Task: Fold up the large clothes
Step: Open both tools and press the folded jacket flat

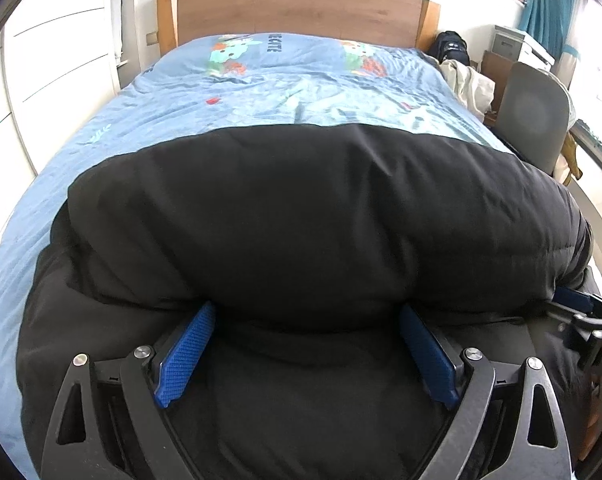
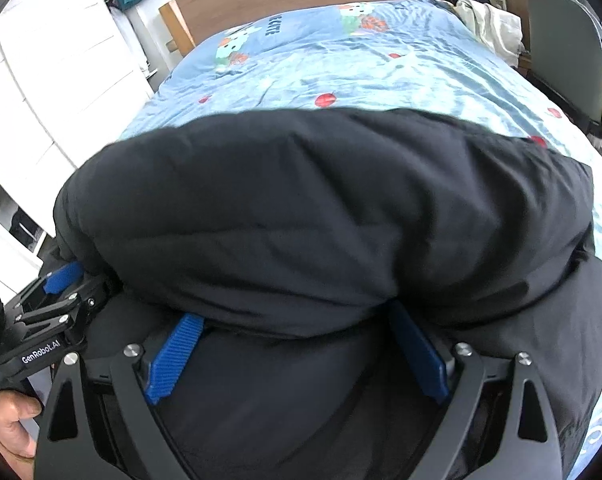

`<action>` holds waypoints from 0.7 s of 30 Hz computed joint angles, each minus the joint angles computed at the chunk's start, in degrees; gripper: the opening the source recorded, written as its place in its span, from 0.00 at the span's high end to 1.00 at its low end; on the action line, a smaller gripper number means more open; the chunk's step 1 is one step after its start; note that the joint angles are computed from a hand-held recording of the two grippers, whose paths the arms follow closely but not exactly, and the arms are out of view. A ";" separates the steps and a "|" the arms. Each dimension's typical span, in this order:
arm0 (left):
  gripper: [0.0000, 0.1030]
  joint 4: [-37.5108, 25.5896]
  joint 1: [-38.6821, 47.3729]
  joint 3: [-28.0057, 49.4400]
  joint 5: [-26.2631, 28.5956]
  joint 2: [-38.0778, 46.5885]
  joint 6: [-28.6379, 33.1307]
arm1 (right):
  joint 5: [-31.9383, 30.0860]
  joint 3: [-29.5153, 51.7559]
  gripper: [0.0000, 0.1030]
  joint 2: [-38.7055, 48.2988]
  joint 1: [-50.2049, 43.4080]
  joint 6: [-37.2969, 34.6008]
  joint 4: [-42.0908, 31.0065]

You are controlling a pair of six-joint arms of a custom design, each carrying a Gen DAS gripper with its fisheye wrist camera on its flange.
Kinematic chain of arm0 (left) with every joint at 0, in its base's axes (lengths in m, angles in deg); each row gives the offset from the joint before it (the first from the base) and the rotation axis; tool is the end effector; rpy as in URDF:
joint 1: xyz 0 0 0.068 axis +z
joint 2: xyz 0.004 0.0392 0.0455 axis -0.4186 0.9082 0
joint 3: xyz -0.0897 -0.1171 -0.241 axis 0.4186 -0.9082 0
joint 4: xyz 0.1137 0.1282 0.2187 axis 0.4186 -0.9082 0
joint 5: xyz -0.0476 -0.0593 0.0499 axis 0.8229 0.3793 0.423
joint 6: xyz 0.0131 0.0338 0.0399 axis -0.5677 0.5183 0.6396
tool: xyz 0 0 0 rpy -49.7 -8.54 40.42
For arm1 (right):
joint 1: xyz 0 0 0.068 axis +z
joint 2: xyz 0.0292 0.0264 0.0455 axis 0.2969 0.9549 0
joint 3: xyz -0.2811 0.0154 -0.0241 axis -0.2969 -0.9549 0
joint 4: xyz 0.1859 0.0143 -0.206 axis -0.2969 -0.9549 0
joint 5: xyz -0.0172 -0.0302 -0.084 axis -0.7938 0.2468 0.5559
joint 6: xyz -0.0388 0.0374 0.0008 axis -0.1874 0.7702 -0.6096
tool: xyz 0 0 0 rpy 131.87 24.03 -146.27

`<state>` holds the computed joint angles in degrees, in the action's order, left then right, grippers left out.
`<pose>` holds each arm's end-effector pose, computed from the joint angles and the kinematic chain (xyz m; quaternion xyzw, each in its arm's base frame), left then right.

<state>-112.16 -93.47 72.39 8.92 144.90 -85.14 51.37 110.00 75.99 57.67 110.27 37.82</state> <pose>0.1211 -0.2531 0.2055 -0.0072 0.9372 -0.0280 0.3476 0.1989 0.1624 0.2128 -0.0216 0.9428 0.1427 0.3005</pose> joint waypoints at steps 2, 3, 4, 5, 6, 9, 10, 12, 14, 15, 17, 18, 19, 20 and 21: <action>0.09 -0.75 0.60 0.23 0.37 -0.08 0.18 | -1.18 -0.54 0.09 -0.69 -1.93 -1.18 0.18; 0.08 -1.26 0.94 0.26 0.43 -0.26 0.22 | -1.60 -0.77 0.09 -1.02 -2.61 -1.46 0.20; 0.07 -2.04 1.38 0.33 0.48 -0.42 0.00 | -1.95 -1.02 0.09 -1.40 -3.46 -1.77 0.15; 0.05 -2.38 1.84 0.18 0.68 -0.63 -0.31 | -1.86 -1.11 0.09 -1.52 -3.84 -2.11 0.03; 0.04 -2.97 2.84 -0.32 1.38 -1.41 -0.98 | -1.23 -1.20 0.09 -1.73 -3.99 -2.42 -0.41; 0.03 -4.54 6.12 -2.07 3.75 -4.56 -3.11 | -0.06 -1.77 0.09 -2.70 -6.20 -2.81 -1.87; 0.03 -5.43 7.15 -2.64 4.40 -5.93 -4.01 | 0.47 -1.87 0.09 -2.98 -6.99 -2.47 -2.61; 0.05 -7.43 6.93 -2.73 4.14 -7.70 -5.53 | 2.52 -1.66 0.09 -3.68 -9.00 -1.35 -5.76; 0.07 -7.53 4.79 -2.72 3.33 -9.84 -5.53 | 2.05 -1.77 0.09 -5.37 -10.61 -0.74 -7.51; 0.07 -6.95 3.57 -2.43 3.13 -10.46 -4.69 | 2.21 -1.79 0.09 -6.79 -10.50 -0.19 -8.26; 0.07 -7.08 2.03 -0.34 2.64 -8.73 -3.39 | 2.55 -1.75 0.09 -9.19 -9.02 0.08 -8.52; 0.07 -7.00 1.85 0.68 2.66 -7.34 -2.61 | 2.63 -1.56 0.09 -10.15 -7.67 0.30 -8.23; 0.07 -6.86 2.21 1.67 3.01 -5.58 -2.02 | 2.45 -1.28 0.09 -10.39 -6.74 0.37 -7.84; 0.07 -6.30 3.20 2.09 3.67 -4.69 -1.24 | 1.82 -0.69 0.09 -9.82 -5.68 0.22 -7.11; 0.05 -5.20 4.54 2.18 4.71 -3.71 -0.49 | 1.88 0.17 0.09 -8.31 -4.66 -0.05 -6.82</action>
